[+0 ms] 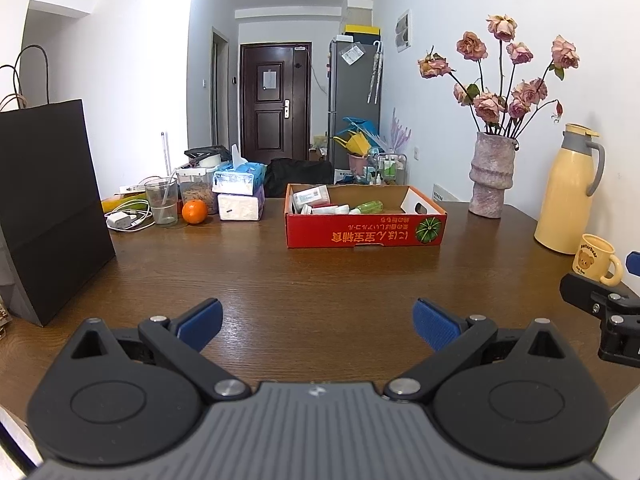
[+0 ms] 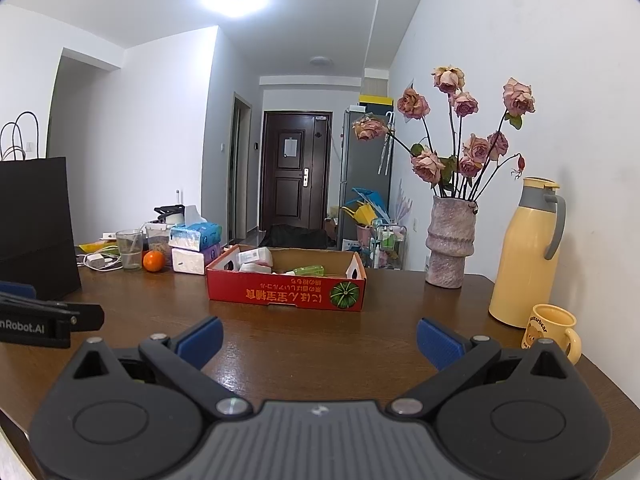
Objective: Organize rigid objects
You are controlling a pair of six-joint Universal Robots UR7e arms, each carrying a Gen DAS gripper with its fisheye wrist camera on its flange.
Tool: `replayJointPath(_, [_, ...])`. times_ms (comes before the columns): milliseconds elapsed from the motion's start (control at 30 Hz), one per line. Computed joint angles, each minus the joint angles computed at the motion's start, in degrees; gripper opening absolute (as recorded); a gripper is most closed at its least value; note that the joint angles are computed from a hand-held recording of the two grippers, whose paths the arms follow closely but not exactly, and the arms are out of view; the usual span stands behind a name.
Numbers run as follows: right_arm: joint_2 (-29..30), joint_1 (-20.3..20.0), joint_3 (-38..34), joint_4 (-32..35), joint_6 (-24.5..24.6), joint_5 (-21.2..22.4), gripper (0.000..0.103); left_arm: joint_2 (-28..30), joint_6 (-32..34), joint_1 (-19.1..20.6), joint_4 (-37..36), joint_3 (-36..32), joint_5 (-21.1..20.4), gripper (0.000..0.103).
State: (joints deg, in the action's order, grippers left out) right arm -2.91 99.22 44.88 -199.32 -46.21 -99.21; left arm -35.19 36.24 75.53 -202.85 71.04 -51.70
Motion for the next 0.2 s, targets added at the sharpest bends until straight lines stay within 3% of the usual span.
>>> replayJointPath(200, [0.27,0.03,-0.69,0.66,-0.03,-0.26,0.103,-0.13,-0.66,0.23,0.77,-0.02,-0.6,0.103])
